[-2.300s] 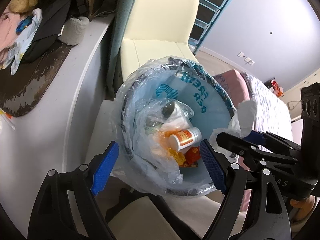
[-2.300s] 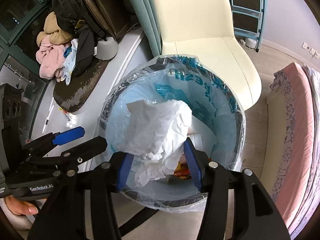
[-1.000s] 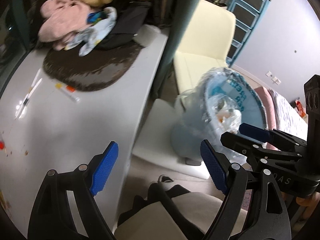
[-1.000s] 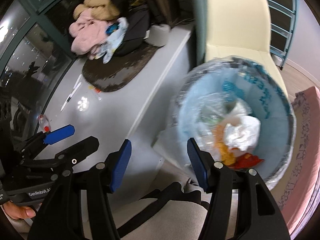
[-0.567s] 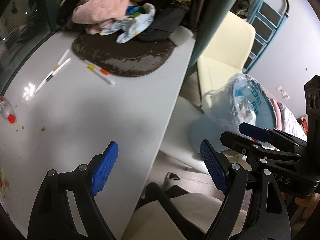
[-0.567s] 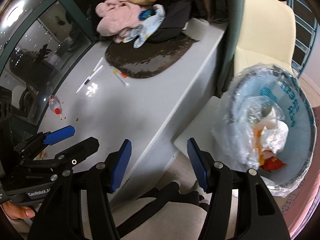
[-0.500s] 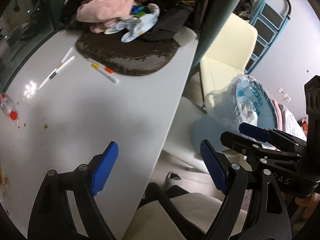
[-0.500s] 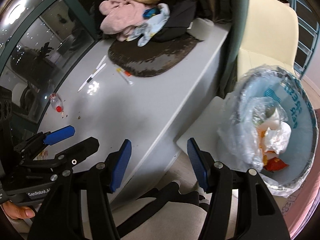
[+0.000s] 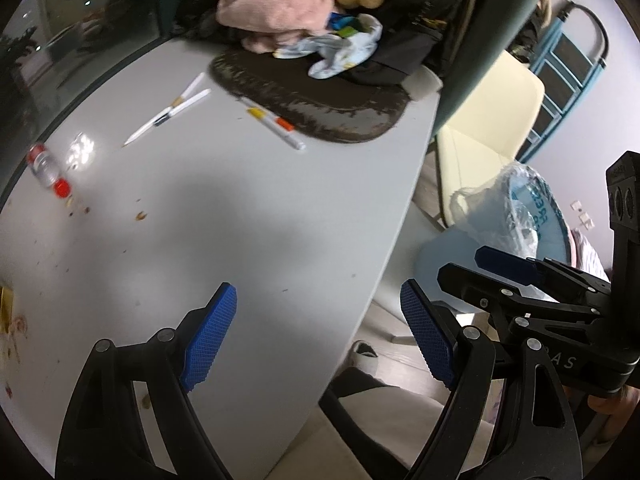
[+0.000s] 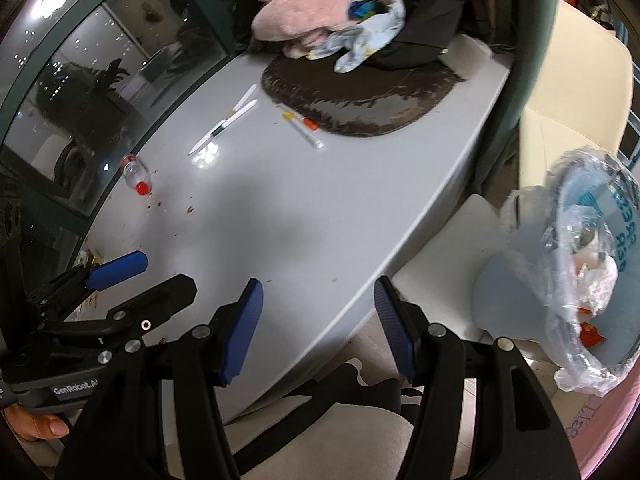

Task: Collect trash
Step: 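Return both grippers from the bin toward the table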

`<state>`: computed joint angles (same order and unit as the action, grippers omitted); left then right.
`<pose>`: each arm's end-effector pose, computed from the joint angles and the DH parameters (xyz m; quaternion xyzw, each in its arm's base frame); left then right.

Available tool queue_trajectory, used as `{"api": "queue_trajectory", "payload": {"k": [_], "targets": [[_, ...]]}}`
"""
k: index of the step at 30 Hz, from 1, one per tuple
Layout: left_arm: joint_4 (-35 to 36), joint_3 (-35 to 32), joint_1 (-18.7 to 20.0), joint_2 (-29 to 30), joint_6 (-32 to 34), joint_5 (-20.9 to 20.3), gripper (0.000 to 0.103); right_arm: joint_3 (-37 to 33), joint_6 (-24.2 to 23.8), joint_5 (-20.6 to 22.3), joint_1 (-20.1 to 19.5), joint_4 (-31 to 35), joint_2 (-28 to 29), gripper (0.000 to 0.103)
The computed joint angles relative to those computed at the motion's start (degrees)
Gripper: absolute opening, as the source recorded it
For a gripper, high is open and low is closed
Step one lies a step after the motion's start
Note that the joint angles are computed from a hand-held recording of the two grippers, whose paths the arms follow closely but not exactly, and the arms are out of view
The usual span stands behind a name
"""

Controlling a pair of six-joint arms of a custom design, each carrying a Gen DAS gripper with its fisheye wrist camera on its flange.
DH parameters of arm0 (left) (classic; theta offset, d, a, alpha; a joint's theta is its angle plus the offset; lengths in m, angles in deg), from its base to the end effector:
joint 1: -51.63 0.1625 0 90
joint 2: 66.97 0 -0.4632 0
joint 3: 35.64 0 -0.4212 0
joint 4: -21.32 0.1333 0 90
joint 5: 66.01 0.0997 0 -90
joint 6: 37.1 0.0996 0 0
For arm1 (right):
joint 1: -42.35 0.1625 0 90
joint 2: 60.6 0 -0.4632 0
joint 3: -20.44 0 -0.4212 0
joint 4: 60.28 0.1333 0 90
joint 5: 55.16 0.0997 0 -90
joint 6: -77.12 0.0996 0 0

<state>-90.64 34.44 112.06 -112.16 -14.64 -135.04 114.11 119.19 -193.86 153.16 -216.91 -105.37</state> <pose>-0.2495 -0.7821 0.2159 0.4353 0.8813 0.0138 0.1831 0.3107 -0.6529 0.1391 -0.2285 -0.8730 0.3323 0.2743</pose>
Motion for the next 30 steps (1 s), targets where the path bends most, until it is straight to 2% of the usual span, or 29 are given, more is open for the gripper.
{"api": "queue_trajectory", "payload": {"k": [12, 30], "targets": [[3.1, -6.1, 4.3, 0.1, -2.0, 1.4, 0.081, -12.0, -4.9, 2.7, 0.7, 5.3, 8.3, 0.056], [6.6, -14.6, 10.3, 0.0, -3.8, 3.0, 0.081, -33.8, -9.9, 6.1, 2.4, 17.4, 22.1, 0.056]]}}
